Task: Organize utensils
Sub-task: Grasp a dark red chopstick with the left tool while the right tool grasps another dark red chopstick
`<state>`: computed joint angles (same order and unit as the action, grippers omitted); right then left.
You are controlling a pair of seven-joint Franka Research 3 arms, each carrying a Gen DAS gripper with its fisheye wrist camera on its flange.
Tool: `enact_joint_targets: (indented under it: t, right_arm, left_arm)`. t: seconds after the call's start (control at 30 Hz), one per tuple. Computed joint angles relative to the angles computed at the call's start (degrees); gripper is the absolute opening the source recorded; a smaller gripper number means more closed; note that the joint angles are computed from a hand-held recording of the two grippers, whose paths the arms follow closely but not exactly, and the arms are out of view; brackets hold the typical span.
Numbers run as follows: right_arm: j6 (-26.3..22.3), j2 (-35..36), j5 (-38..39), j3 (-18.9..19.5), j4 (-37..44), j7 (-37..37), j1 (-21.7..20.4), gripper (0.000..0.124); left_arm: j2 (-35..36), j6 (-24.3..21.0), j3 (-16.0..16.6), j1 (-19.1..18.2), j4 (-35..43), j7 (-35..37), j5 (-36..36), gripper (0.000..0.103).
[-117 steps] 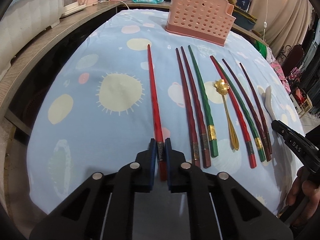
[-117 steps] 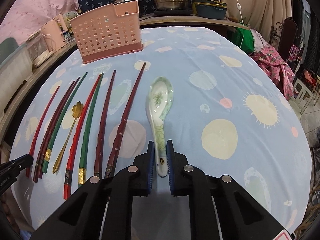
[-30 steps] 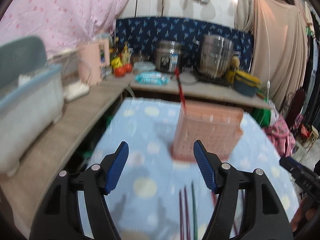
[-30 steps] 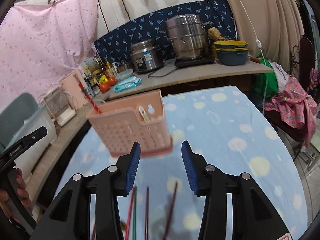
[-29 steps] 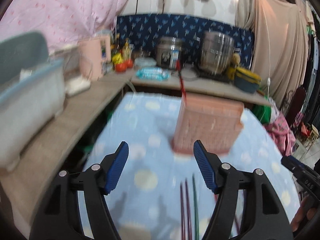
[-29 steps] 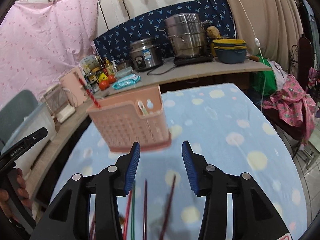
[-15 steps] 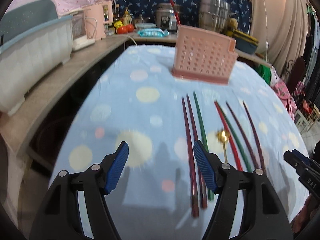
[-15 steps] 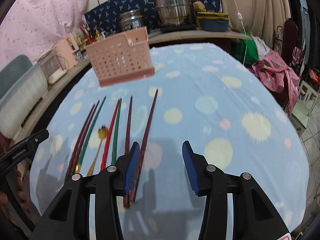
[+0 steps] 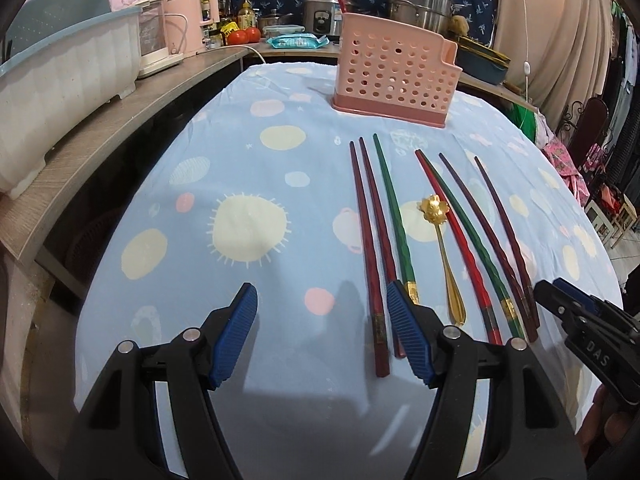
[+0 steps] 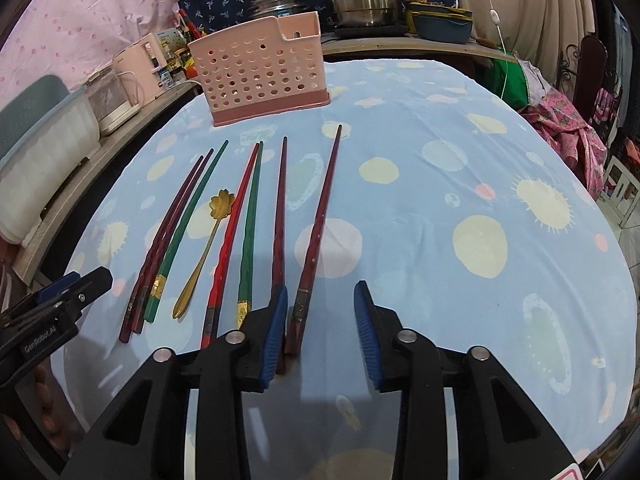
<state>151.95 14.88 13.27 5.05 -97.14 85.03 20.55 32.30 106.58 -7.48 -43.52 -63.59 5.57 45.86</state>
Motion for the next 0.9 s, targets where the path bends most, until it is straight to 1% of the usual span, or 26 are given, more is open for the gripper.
enact_joint_targets:
  t: [0.1,0.5,0.7,0.9]
  right_arm:
    - [-1.15,0.81,-0.62,-0.11,1.13,0.39,0.25,0.023]
    - [-2.09,0.82,-0.07,-0.08,0.73,0.11,0.06,0.013]
    - [-1.80,0.17,-0.16,-0.09,-0.23,0.13,0.04,0.010]
    - [-1.56,-0.04,-0.19,-0.07,-0.65,0.11,0.03,0.010]
  left_arm:
    - [0.34,0.11,-0.10,0.00,0.27,0.25,-0.29,0.064]
    - [0.95,1.11,-0.14,0.36,0.07,0.76,-2.02,0.064]
    - [0.78,1.29,-0.28,0.42,-0.43,0.68,-2.40,0.064]
    - [1.27,1.40,-0.43,0.56,-0.30,1.24,-3.04,0.060]
